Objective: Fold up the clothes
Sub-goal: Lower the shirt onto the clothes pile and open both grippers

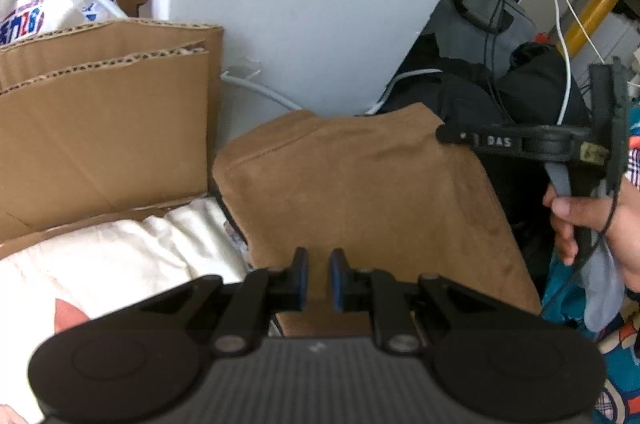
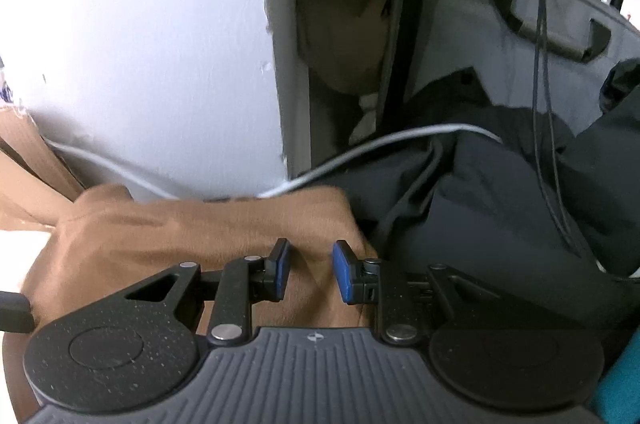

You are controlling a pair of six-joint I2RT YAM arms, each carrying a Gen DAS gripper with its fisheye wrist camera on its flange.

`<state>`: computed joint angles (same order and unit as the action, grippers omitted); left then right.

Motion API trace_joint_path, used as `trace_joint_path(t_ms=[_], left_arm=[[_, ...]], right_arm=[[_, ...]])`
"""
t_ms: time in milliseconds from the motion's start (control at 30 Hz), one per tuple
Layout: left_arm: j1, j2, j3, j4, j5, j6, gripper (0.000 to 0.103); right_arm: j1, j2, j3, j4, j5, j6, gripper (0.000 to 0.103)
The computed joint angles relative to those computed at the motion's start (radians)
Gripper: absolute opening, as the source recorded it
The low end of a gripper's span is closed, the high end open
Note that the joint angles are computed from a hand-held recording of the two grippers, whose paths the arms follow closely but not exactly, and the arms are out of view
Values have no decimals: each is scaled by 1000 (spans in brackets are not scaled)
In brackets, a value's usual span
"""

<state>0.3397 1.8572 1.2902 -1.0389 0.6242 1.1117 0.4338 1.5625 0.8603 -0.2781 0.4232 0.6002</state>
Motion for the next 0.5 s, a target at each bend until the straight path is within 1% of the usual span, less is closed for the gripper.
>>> trace_joint_path(t_ms=[167, 300, 500], left_arm=[[9, -12, 5, -16, 15, -22, 13], [23, -25, -4, -35, 30, -16, 13], [46, -39, -30, -113, 52, 59, 13]], right_arm=[[87, -74, -40, -24, 24, -30, 30], [161, -134, -75, -55, 60, 19, 30], [302, -171, -124, -118, 143, 121, 30]])
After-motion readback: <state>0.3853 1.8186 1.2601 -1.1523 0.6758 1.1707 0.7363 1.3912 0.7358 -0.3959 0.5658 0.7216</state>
